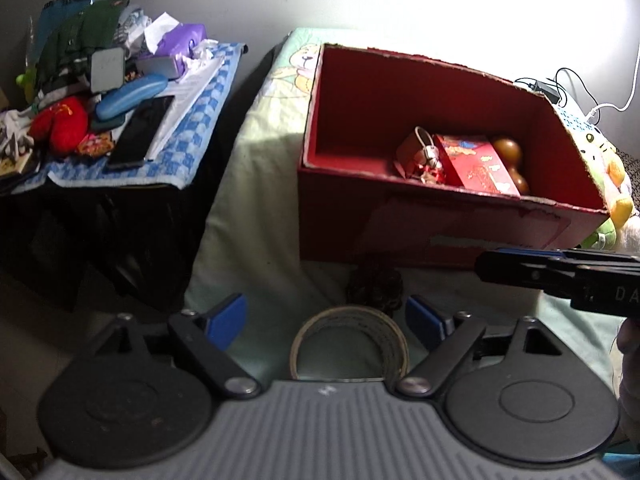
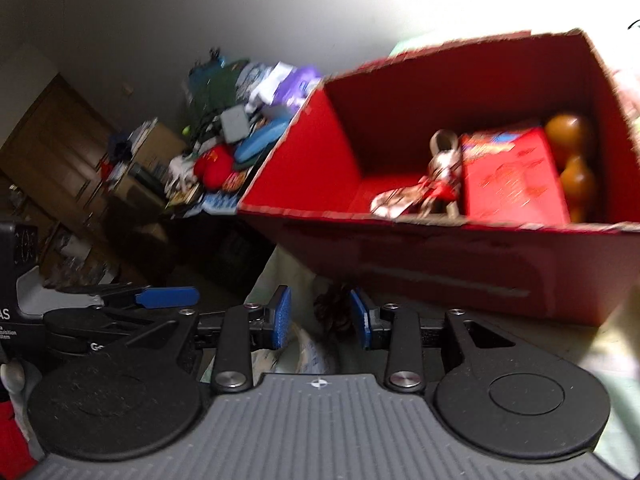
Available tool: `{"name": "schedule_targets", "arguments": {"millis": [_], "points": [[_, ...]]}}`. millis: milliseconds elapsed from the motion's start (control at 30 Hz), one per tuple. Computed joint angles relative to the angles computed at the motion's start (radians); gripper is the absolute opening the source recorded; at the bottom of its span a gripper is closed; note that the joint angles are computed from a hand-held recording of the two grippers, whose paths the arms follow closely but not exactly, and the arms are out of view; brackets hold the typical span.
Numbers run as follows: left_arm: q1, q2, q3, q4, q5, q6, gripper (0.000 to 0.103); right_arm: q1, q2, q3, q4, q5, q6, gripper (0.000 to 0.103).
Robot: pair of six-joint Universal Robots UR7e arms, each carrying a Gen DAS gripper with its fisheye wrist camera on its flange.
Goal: Organize objects
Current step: 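Move the right gripper down to the tape roll beside the pine cone, then grasp the tape roll's rim with the right gripper and lift it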
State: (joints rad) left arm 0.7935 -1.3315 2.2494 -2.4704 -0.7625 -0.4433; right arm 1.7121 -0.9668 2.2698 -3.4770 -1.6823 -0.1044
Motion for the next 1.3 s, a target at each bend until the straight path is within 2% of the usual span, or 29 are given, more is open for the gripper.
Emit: {"name": "schedule_targets", "arguments": {"millis": [200,367,600,767,833,967,1300], "points": [[0.026,-0.002,0.006,0.037,-0.036,-0.033,0.075,0.010,0.020,-0.044,0.134,0.046,-0.036,0.037],[0.051,-0.001,0.011,0.052,-0.075,-0.057,0.053,0.027,0.047,-0.094,0.236,0.027,-0.037,0.036],[0.097,0.017,0.005,0.054,-0.104,-0.088,0.046,0.035,0.073,-0.133,0.307,-0.035,-0.010,0.035],[0.111,0.038,-0.004,0.060,-0.108,-0.080,0.038,0.035,0.086,-0.153,0.358,-0.069,0.011,0.026],[0.105,0.044,-0.004,0.066,-0.093,-0.073,0.033,0.033,0.087,-0.154,0.362,-0.081,0.018,0.018],[0.102,0.037,-0.002,0.073,-0.086,-0.049,0.025,0.036,0.079,-0.145,0.360,-0.093,0.007,0.016],[0.064,0.007,0.007,0.077,-0.100,-0.049,0.023,0.034,0.036,-0.104,0.321,-0.081,-0.063,0.016]]}}
